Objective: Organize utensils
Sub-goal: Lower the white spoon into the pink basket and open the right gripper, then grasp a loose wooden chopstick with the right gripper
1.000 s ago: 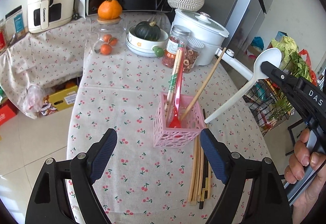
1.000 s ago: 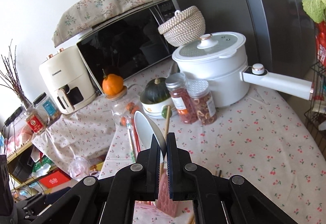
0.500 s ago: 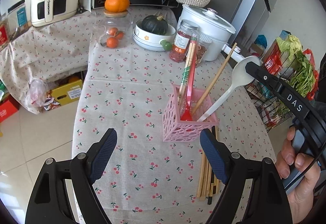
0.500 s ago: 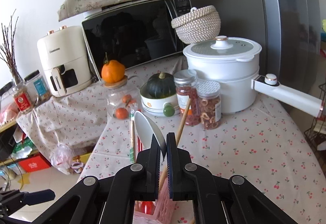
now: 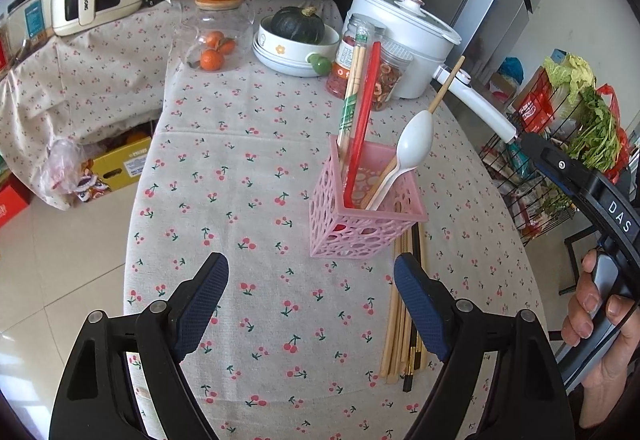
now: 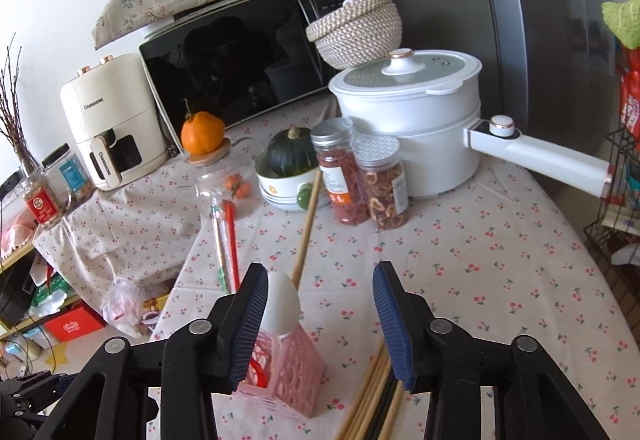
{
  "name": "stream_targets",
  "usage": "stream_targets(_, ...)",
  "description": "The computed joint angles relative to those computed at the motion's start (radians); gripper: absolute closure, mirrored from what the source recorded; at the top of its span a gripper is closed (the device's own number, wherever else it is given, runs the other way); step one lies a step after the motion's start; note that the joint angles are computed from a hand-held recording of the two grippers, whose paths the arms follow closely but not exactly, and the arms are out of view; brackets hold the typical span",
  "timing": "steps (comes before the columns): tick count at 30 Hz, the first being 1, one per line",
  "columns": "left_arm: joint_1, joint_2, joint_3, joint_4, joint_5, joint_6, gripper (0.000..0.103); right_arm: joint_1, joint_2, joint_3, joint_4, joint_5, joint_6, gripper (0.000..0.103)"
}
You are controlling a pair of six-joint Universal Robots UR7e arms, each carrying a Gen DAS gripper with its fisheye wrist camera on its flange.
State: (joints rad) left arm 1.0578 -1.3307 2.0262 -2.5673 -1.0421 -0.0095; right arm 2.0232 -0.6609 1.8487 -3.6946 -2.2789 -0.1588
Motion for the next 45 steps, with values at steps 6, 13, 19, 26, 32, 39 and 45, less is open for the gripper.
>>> stream_targets(6, 0.012, 0.018, 0.021, -0.032, -0.006, 0.003, 0.015, -0.025, -0.026, 0.058, 0.037, -0.059, 0.007, 0.033)
stream_targets(13, 0.024, 0.065, 0.060, -0.160, 0.023, 0.078, 0.015, -0.096, -0.011, 0.098, 0.145, -0.044, -0.012, 0.026)
stream_targets(19, 0.034, 0.100, 0.062, -0.204, 0.032, 0.135, 0.015, -0.151, 0.009, 0.076, 0.253, -0.036, 0.041, 0.026)
stream_targets(26, 0.039, 0.119, 0.053, -0.196, 0.034, 0.169, 0.015, -0.164, 0.069, 0.007, 0.252, -0.109, -0.053, 0.026)
stream_targets(32, 0.040, 0.117, 0.051, -0.179, 0.027, 0.188, 0.015, -0.178, 0.083, -0.020, 0.300, -0.126, -0.045, 0.026)
stream_targets(39, 0.037, 0.108, 0.052, -0.156, 0.017, 0.180, 0.015, -0.190, 0.067, -0.013, 0.335, -0.112, 0.001, 0.026)
stream_targets(45, 0.035, 0.104, 0.055, -0.152, 0.007, 0.182, 0.015, -0.194, 0.061, -0.010, 0.374, -0.142, 0.027, 0.026)
